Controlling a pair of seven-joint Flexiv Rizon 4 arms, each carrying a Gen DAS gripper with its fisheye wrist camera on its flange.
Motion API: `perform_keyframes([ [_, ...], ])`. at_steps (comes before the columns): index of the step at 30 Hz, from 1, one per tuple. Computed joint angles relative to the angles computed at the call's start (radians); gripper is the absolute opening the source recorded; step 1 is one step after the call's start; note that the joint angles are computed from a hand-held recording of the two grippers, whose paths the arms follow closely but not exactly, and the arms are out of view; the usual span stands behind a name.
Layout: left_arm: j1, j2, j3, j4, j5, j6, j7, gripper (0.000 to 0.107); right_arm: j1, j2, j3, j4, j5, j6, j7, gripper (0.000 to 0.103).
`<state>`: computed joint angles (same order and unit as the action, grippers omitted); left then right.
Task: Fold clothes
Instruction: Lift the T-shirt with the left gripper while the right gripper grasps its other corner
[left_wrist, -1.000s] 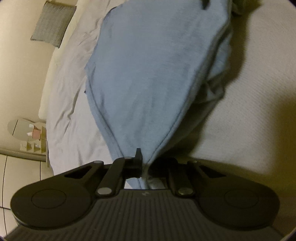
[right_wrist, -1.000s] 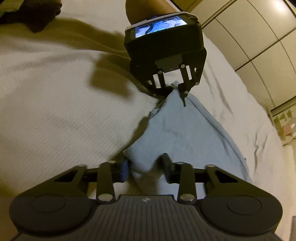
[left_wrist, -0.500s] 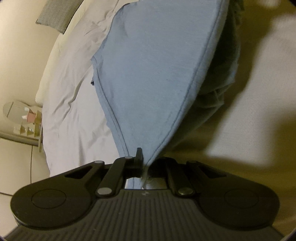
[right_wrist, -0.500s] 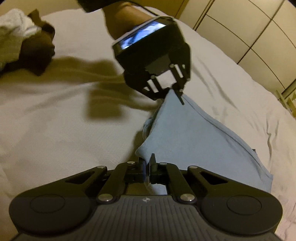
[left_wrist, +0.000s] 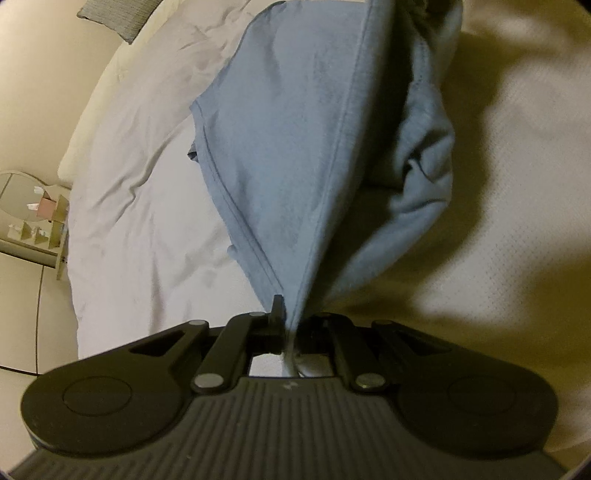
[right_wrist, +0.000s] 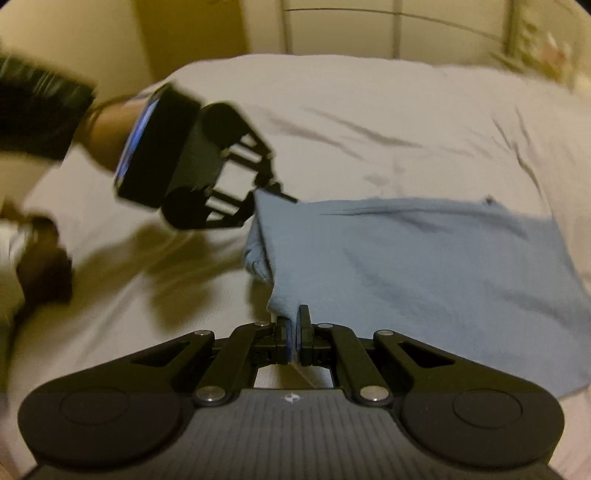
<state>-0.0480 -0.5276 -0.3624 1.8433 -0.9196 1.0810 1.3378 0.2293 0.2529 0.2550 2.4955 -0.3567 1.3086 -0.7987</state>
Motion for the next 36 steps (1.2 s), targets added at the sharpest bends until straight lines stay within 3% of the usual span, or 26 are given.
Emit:
perform_keyframes([
  [7, -0.013, 0.023, 0.030, -0.006, 0.066, -0.022, -0.069, 0.003, 0.059, 0.030, -0.020, 0.013, 0.138, 0.010, -0.046, 0.002],
  [11, -0.023, 0.030, 0.029, -0.012, 0.079, -0.021, -0.100, 0.003, 0.060, 0.021, -0.014, 0.018, 0.193, 0.046, -0.002, 0.002],
  [19, -0.088, 0.043, -0.001, -0.067, 0.083, 0.004, -0.219, 0.003, -0.056, 0.044, 0.030, 0.108, 0.113, 0.198, 0.161, 0.002],
  [27, -0.247, -0.021, -0.004, -0.203, 0.249, 0.076, -0.483, 0.003, -0.003, 0.234, -0.182, 0.157, 0.290, 0.120, -0.073, 0.002],
  [32, -0.383, -0.138, 0.050, -0.398, 0.476, 0.001, -0.695, 0.003, 0.022, 0.335, -0.399, 0.165, 0.437, 0.029, -0.326, 0.002],
  [36, -0.500, -0.271, 0.104, -0.603, 0.624, -0.077, -0.847, 0.004, 0.011, 0.336, -0.576, 0.146, 0.522, -0.021, -0.506, 0.002],
])
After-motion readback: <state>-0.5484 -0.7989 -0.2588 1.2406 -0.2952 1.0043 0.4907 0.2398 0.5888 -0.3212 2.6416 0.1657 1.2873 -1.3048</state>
